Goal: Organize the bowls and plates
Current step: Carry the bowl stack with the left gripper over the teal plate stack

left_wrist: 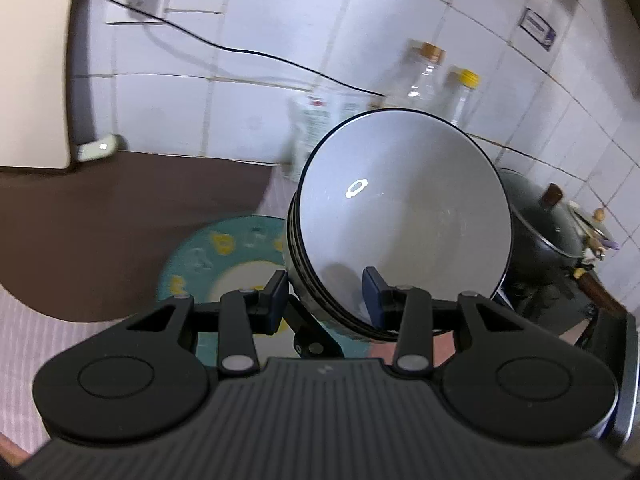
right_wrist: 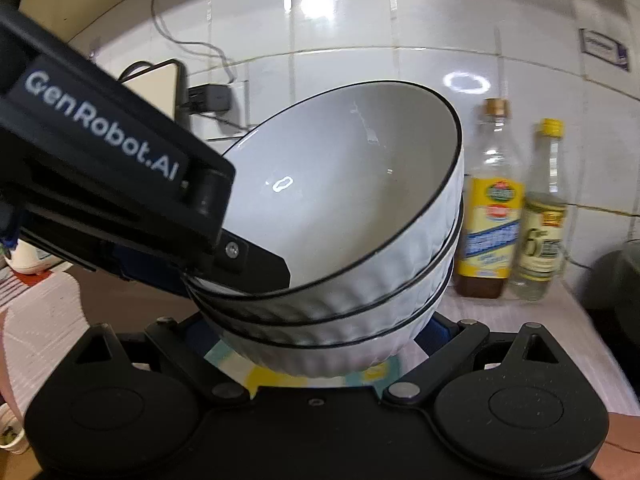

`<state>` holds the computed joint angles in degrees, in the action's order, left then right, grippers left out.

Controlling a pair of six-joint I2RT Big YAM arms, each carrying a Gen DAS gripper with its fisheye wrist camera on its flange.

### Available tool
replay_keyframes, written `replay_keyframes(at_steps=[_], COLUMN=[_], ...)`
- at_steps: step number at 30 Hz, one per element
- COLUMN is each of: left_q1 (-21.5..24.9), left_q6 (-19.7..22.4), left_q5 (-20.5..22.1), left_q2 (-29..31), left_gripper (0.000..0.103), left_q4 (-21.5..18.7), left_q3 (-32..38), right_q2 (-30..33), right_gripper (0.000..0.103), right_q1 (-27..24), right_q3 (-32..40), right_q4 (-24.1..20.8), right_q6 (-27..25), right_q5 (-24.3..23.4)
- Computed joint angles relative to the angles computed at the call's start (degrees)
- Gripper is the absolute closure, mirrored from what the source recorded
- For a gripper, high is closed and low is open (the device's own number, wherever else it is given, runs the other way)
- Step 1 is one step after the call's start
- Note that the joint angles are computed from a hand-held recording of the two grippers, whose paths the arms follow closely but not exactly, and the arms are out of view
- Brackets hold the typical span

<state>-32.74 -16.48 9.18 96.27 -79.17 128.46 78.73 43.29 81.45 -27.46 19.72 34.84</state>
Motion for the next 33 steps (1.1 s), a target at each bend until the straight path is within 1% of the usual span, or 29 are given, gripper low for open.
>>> replay_keyframes(at_steps=[4,9,14,21,25,29,33], left_q1=[2.1,3.9,4.8,4.9,5.0,5.1,5.1], left_q6=[0.2,1.9,1.7,2.4,1.6,2.1,2.1], left_q5=[0.4,2.5,3.9,4.6,4.7,4.4,4.5], left_q2=[0.3,0.2,0.2,0.4,0.2,0.1,0.1], left_gripper=[0.065,0.065,0.065,0.065,0.065,0.065,0.065], left_q4=[-1.3,-1.3,-0.7,0.1,0.8,1.3,2.0], left_q3=[-0.5,-3.4,-5.6,-6.9,-7.9,-8.6,-8.9], right_q2=[2.9,5.3,7.0,9.1,10.1,10.9,11.4], right_gripper=[0.004,0.004,0.004,0.004,0.004,0.004,0.004], right_q1=[0.6,0.6,0.0,-0.4,0.2,0.2,0.2], right_q3=[2.7,3.7,5.0,7.6,9.3,10.1,10.9], right_q4=[-1.5,-3.4,-5.8,-8.9,-12.0,-13.0,-13.7], right_q6=[1.2,3.4,4.3,5.8,7.6,8.8,8.8], right_q5=[-1.5,-2.7,-4.1,-4.4,-3.2,-3.2,-2.7])
